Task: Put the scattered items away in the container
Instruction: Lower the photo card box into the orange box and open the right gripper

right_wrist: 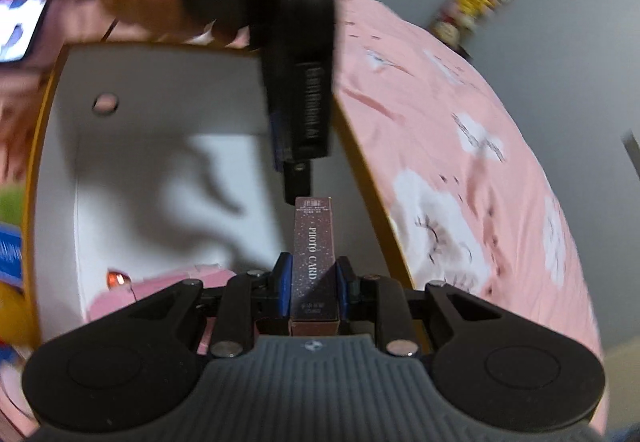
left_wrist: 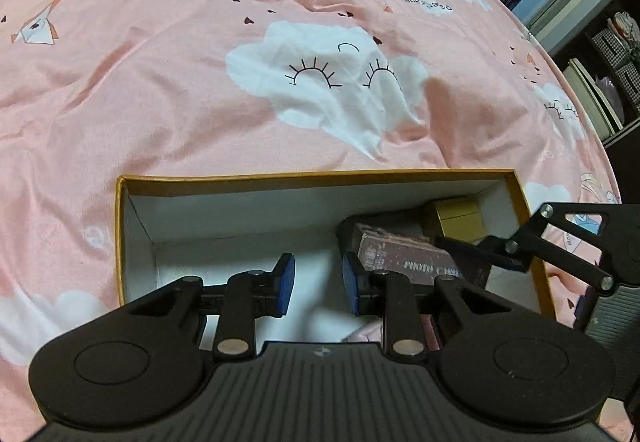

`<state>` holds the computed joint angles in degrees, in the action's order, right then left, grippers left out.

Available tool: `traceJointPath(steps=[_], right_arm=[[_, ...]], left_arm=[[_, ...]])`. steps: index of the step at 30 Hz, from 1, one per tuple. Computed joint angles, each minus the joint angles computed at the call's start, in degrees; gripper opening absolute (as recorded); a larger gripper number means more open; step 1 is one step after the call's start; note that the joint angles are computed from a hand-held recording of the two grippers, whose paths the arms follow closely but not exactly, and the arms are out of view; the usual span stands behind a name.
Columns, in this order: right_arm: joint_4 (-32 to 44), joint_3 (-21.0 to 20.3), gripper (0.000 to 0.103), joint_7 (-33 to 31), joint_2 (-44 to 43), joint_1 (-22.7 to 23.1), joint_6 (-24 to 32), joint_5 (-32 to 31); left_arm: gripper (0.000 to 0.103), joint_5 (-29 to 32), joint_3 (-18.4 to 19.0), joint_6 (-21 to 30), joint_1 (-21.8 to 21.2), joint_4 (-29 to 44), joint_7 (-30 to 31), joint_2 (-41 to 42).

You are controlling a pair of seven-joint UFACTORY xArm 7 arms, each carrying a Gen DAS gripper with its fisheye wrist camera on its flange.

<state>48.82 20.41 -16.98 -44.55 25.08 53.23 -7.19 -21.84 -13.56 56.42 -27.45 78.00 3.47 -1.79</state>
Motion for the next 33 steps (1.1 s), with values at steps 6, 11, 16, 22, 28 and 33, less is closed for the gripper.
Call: traceJointPath(steps=[6, 11, 16, 22, 28, 33], right_arm=[[-3.18, -1.14, 0.025, -6.04, -1.36, 1.46, -2.09, -1.99], [-6.26, -2.97, 0.025, -11.65, -3.67, 3.5, -4.88, -1.47], [-7.42, -2.24, 0.025, -15.62, -3.82, 2.8, -5.17, -2.65], [-4.72, -0.85, 0.029, -13.52, -3.14, 0.34, -0.15, -1.88], [-2.51, -0.7, 0.038, -10.46, -1.97, -0.52, 3.38, -0.67], [0.43, -1.12, 0.05, -4.58, 0.01, -2.79, 5.77, 1.14]], left_arm=[[0.03, -1.55, 0.03, -0.15, -0.05, -0.48, 1.65, 0.43], [0.03, 0.22, -0.05, 0.02, -0.07, -1.36, 1.4, -0.47], [0.03, -0.28, -0.09, 0.52, -0.23, -1.97, 1.55, -0.43], [0.029, -1.89, -0.49, -0.89, -0.83, -2.68, 2.08, 0.22], [0.029, -1.21, -0.7, -2.16, -1.27, -3.23, 1.11, 0.36], [0.029, -0.13, -0.86, -3.21, -1.42, -3.16, -0.52, 1.17]])
